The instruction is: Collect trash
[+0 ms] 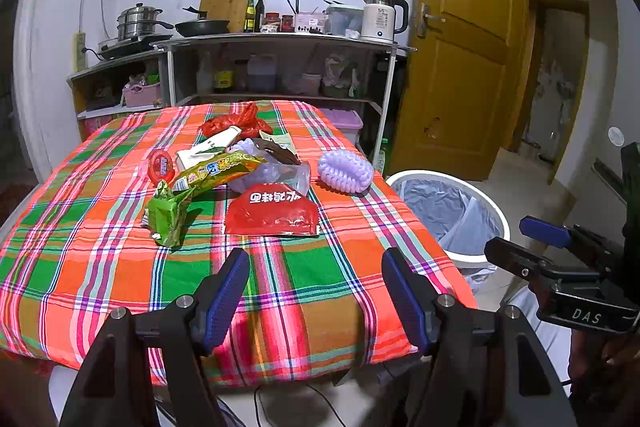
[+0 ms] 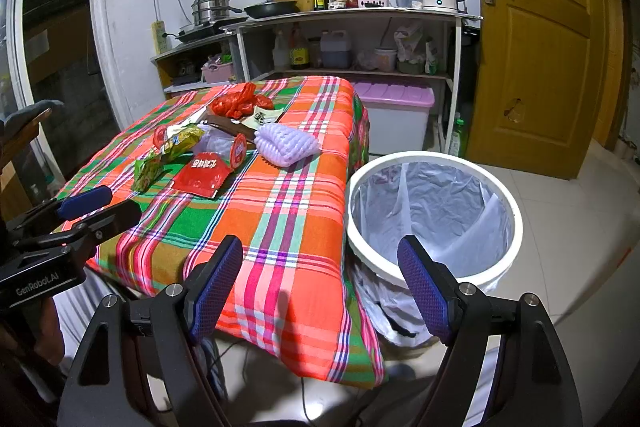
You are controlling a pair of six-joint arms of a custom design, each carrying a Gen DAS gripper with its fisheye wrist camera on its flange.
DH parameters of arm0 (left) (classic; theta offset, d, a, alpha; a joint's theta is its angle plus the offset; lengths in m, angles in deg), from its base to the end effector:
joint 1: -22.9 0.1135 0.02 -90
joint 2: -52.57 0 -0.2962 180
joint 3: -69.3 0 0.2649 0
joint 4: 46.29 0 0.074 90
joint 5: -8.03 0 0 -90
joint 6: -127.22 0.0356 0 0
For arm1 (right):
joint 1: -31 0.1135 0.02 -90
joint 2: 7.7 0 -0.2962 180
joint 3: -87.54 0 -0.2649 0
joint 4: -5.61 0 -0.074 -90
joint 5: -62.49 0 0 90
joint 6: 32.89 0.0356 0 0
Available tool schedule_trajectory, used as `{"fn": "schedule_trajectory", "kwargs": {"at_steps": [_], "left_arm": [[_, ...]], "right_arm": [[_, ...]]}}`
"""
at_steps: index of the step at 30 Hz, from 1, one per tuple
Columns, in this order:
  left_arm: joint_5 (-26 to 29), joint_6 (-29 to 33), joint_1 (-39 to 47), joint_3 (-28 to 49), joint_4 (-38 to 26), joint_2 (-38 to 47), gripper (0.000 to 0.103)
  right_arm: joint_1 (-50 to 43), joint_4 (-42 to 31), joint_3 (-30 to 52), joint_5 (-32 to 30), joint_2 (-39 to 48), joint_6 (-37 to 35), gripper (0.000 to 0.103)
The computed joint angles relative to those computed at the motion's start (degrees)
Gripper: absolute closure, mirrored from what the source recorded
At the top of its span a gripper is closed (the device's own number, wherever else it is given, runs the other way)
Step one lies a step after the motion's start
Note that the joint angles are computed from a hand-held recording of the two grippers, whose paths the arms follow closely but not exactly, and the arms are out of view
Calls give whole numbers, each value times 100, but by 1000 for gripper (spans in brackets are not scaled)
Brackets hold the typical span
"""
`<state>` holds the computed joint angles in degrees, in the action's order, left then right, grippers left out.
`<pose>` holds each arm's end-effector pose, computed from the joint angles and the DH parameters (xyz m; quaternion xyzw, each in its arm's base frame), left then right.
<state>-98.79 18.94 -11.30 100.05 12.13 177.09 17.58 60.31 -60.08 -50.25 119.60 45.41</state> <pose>0.2197 -0.1368 0.0307 0.0552 0.8797 -0.0842 0.4648 0.2545 -0.0466 0.0162 -0.0696 0.8905 0.0848 0.4416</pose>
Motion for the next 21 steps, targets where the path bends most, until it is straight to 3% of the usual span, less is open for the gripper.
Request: {"fn": "schedule_trajectory", "kwargs": {"at_steps": [21], "left_arm": [[-12, -14, -26, 19, -22, 24, 35]], "right_arm": [[3, 3, 0, 0, 9, -2, 23]]}}
